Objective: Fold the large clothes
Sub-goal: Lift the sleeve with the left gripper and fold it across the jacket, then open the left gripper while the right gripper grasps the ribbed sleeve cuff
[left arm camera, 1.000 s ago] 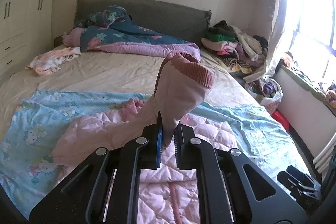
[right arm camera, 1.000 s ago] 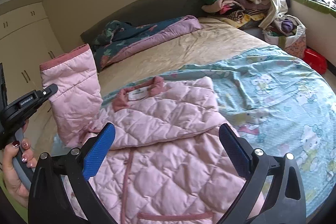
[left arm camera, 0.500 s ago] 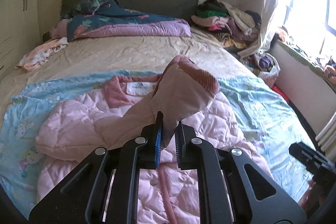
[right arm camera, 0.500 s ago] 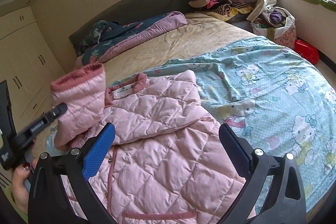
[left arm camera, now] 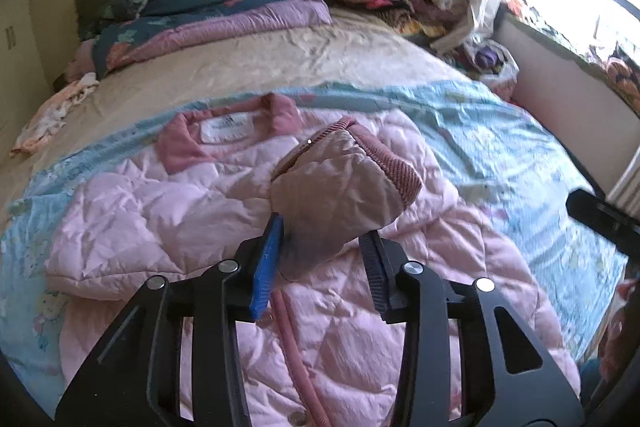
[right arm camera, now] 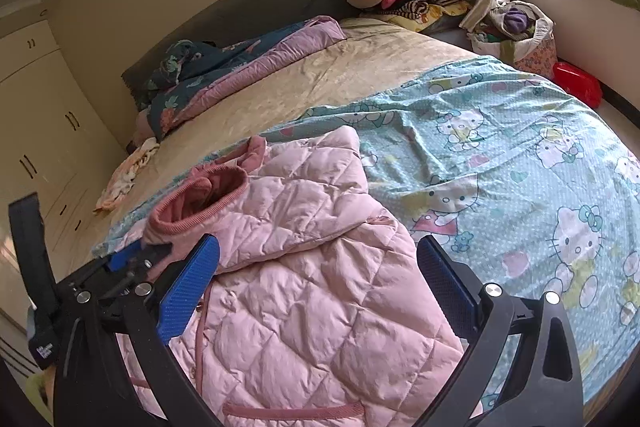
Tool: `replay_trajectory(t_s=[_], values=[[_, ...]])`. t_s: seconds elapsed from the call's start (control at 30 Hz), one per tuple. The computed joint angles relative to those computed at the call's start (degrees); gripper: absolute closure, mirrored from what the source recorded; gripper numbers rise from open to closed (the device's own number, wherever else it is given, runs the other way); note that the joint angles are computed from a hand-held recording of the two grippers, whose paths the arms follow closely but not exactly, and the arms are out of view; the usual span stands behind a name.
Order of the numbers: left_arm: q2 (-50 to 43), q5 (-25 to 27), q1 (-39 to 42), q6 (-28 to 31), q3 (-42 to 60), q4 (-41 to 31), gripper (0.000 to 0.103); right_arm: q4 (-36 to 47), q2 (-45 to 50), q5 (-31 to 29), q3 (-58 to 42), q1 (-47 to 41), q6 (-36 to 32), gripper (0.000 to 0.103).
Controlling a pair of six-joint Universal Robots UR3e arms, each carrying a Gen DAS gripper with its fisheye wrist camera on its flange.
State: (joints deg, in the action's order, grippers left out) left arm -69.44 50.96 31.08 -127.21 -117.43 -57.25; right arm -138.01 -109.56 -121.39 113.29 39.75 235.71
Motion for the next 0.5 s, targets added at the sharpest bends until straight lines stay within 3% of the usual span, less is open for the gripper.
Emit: replay_trajectory(t_s=[0.03,0.1,0.13,0.17,0.3,0.33,0.37,0.5], values=[[-0.02,0.55,-0.45,0.45,-0.33,0.44,0.068,0.03,0.04,0.06,0.09,-0.08,0.05,0.005],[0.03,0.05,-0.43,3.17,0.00,-2.51,0.050,0.03,0.07,0.32,0.19,-0.37,-0.06,0.005],[0.20,-0.42,-0.27,4.44,0.36,-4.55,0.026,0.20,0.17,0.34,0.14,-0.43,0.06,0.005],[0.51,-0.52,-0.28,5.47,0.37,-5.45,0.019,0.09,0.16,0.56,0.32,-0.63,0.08,0.005],[1.94,-1.13,1.00,11.27,0.80,-9.85,0.018,0.11,0.07,1.11,0.88,-1.20,-0.02,0.005],[1.73,-1.33,1.75,12.46,1.58,-11.59,0.014,-0.07,0.16,1.42,1.08,-1.43,-0.11,0.005],[1.37,-1.40,2.44,13.10,2.36,-12.81,0.010,-0.55,0.34,1.91,1.36,-1.72,-0.29,0.005],[-3.59,-0.85,5.84,12.45,7.24,-13.74,0.009,-2.42,2.86,4.44,1.09,-2.48,-1.10,0.005]])
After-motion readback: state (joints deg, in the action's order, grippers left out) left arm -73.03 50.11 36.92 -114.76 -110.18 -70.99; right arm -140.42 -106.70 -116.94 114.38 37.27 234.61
